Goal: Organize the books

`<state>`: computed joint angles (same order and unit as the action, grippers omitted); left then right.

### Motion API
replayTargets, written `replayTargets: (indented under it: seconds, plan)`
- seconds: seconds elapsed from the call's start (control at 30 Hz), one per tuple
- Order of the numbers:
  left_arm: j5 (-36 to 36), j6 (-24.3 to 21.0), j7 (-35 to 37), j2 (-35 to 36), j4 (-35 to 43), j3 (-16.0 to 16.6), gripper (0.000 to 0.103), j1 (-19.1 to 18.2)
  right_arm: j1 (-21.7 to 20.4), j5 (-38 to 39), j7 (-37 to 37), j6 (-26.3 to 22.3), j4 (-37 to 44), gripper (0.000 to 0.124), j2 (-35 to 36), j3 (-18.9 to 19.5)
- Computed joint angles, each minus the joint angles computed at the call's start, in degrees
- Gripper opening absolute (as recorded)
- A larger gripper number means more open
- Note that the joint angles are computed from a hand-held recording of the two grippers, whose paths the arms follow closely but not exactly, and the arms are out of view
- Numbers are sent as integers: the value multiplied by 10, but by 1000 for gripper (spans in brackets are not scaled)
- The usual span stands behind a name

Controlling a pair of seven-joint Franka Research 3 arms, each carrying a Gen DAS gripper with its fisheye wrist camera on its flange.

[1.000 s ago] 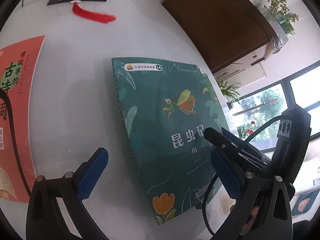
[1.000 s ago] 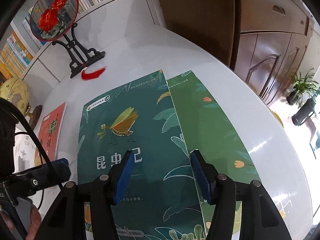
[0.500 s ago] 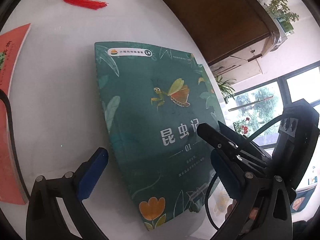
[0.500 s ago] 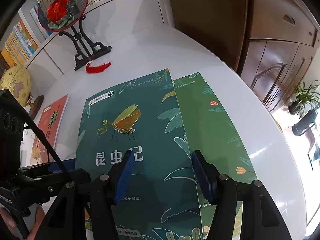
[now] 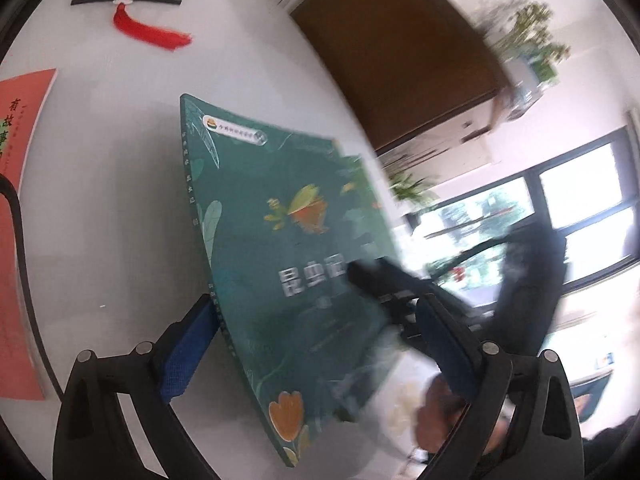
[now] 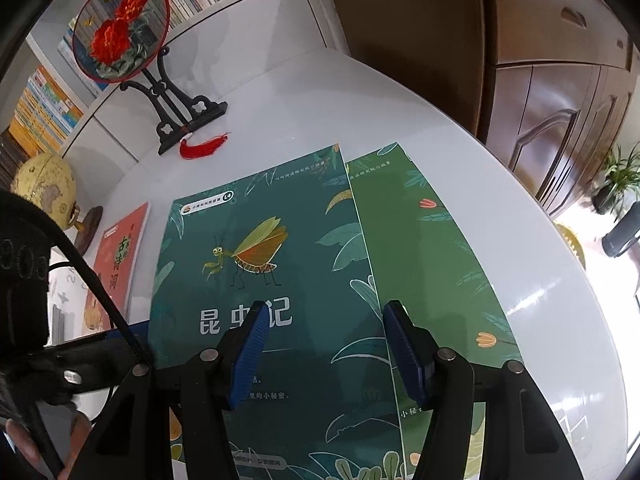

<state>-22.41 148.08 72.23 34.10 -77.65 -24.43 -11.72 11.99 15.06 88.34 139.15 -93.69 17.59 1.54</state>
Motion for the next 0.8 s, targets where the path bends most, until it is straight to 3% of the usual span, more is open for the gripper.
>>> replayTargets:
  seconds: [0.03,0.13,0.27,0.43,0.63,0.8]
  plan:
    - [10,0,-3,7,13,-7,97,2,8,-22,2,-2,3,59,1,-4]
    - [34,-22,-16,18,40,18,97,-21,29,-88,9,-3,5,59,4,-13]
    - [34,-22,-27,26,39,15,97,-18,25,-91,4,2,2,59,5,-10]
    - [0,-6,0,8,-4,-10,97,11,-9,-1,-52,0,5,59,9,11]
    - [5,-14,-9,12,4,2,97,2,-51,170,-132,-43,23,53,20,42]
    - [17,-22,-25,16,9,11,97,-3,-60,242,-156,-66,29,49,24,43]
